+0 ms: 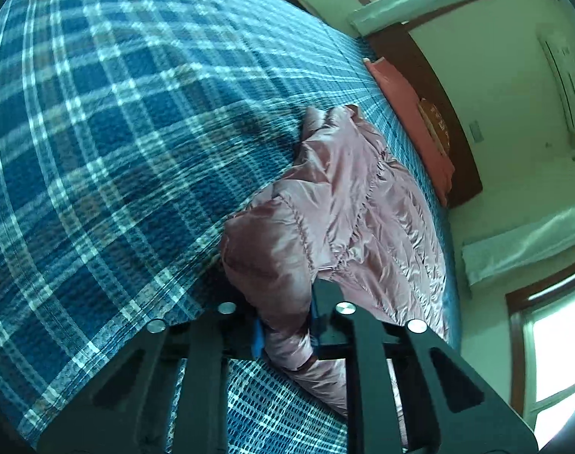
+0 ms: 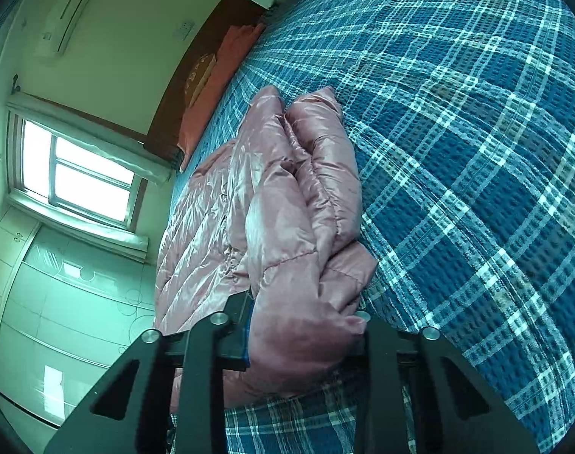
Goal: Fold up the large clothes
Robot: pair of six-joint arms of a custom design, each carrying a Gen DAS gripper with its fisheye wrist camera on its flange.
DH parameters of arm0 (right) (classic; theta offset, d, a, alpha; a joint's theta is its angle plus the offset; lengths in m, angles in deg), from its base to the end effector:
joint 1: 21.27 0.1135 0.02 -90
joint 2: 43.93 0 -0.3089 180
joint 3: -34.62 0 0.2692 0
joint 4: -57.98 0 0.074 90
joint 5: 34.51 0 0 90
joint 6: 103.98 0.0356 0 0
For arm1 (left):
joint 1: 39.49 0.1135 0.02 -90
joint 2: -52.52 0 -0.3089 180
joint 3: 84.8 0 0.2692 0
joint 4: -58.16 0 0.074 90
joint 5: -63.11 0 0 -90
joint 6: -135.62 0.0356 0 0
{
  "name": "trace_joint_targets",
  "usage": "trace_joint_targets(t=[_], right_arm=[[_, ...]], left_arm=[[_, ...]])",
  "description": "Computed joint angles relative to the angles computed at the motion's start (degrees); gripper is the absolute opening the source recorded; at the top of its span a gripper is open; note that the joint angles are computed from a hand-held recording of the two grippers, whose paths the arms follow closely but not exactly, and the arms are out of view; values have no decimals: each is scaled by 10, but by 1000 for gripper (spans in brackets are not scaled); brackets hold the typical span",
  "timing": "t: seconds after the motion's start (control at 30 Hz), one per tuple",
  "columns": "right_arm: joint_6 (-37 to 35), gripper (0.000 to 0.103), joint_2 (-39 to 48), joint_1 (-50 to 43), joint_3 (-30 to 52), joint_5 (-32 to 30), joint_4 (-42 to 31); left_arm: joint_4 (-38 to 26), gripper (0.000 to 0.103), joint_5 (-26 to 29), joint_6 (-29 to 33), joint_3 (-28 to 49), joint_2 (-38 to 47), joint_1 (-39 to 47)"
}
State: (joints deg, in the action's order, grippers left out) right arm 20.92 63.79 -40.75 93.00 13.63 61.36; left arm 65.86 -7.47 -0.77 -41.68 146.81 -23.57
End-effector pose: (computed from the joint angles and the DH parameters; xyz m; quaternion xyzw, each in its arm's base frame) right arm 0.3466 -0.0974 0.1313 0.2765 0.8314 0.3752 0.3026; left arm 0.2821 0.0682 0.1378 -0.4115 0.8094 -0.2518 0.3349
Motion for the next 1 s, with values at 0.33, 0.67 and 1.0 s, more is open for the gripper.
trace_joint_targets(t=[0.33,0.67,1.0], right_arm=[[-11,20,-62,-9,-60,-4,-1],[-62,20,-132,-43,-108,-32,-57],[-145,20,-204,-101,-172,-80,-131]], left_arm=[[-25,11,2,15,-12,-35,5],[-62,11,34,66,-81,-123,52],[-145,11,102,127,-140,-227,142]])
